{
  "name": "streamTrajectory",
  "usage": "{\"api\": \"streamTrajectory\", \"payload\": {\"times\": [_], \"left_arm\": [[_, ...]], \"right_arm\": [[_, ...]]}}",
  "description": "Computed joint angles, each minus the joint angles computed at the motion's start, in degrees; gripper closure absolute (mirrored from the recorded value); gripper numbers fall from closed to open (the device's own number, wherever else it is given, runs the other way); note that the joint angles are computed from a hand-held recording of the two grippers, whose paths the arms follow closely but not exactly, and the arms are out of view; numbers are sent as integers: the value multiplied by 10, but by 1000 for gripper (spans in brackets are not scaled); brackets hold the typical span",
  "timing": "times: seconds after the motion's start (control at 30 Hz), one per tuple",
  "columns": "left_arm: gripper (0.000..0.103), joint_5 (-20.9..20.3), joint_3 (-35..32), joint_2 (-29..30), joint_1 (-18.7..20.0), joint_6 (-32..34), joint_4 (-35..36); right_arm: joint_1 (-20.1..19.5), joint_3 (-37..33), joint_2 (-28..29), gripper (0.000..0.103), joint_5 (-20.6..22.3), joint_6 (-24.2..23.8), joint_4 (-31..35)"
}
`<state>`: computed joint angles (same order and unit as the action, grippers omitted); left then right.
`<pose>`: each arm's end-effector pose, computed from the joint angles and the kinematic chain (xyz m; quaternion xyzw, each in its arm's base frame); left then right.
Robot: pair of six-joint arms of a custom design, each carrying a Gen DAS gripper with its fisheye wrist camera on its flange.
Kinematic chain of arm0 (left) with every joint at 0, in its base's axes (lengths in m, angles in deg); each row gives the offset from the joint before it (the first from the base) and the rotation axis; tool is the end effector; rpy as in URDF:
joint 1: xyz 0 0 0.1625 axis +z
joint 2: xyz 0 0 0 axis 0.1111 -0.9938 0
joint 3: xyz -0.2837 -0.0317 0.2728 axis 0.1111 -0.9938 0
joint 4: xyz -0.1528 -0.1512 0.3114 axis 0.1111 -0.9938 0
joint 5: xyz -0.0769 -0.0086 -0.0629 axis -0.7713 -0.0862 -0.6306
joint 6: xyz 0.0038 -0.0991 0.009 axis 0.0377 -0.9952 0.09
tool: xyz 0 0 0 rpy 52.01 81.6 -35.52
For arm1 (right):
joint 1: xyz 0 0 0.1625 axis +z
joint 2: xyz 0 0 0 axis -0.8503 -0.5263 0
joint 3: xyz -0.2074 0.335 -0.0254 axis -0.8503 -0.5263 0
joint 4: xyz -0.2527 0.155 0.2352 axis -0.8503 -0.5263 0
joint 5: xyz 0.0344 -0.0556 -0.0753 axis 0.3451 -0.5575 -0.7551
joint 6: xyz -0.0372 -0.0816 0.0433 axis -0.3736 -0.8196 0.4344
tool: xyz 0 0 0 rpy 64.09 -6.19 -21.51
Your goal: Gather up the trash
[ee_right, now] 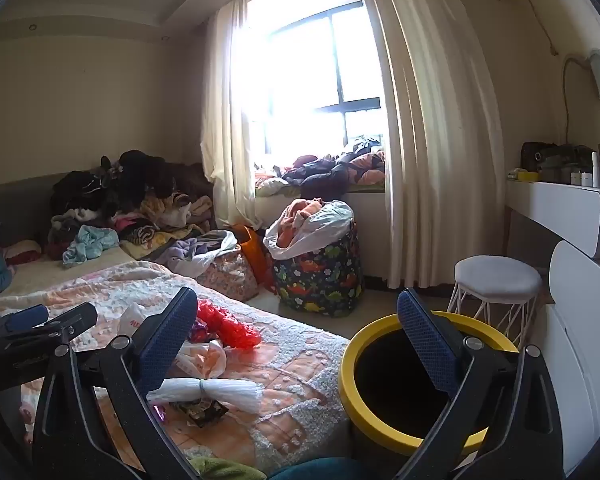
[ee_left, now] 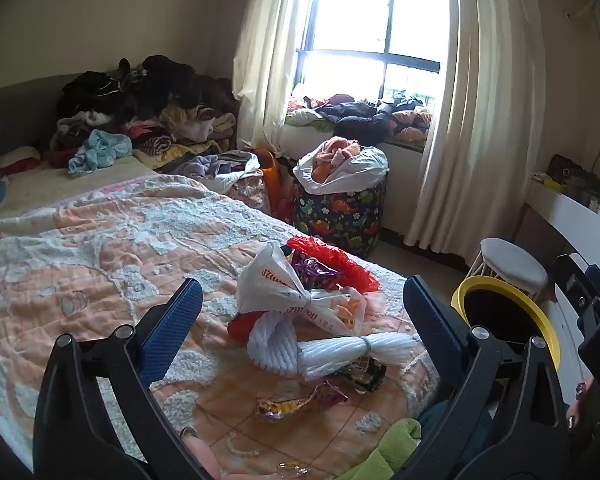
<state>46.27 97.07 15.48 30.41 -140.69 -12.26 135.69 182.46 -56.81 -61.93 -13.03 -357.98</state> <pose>-0.3222 -0.4823 -0.0511 0.3482 0.8256 -0.4201 0.1438 0.0317 -0.3647 0.2429 0.0570 -0.6332 0.6590 0.4019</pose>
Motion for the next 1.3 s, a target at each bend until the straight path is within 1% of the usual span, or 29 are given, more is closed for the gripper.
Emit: {"api": "streamTrajectory", "payload": {"times": [0.1, 0.13, 0.23, 0.27, 0.3, 0.33, 0.47, 0.53, 0.73, 1.0, 1.1, 1.3], "left_arm": [[11, -3, -6, 4, 1, -3, 8], [11, -5, -24, 12, -4, 1, 24], [11, -4, -5, 4, -11, 5, 2], [11, 0, -2, 1, -9, 6, 0], [11, 2, -16, 7, -3, 8, 9], [11, 8, -8, 2, 0, 13, 1], [11, 9, -3, 0, -3, 13, -4], [11, 11, 9, -6, -7, 14, -12], [11, 11, 10, -7, -10, 12, -12], [11, 11, 11, -8, -11, 11, -13], [11, 11, 11, -8, -13, 10, -12], [11, 11, 12, -7, -13, 11, -14]], "right_arm": [[-4, 0, 2, 6, 10, 3, -8], [-4, 1, 2, 6, 11, 3, -8], [-4, 2, 0, 6, 9, 3, -6], [-4, 3, -1, 6, 8, 3, -7], [-5, 5, -3, 6, 9, 3, -7], [-4, -2, 0, 6, 9, 2, -3], [-7, 1, -2, 6, 10, 1, -3], [-7, 2, -3, 6, 9, 1, -3], [-3, 2, -2, 6, 5, 1, -6], [-11, 7, -11, 6, 14, 4, -4], [-4, 2, -10, 6, 5, 4, -3], [-5, 4, -11, 6, 6, 3, -3]]}}
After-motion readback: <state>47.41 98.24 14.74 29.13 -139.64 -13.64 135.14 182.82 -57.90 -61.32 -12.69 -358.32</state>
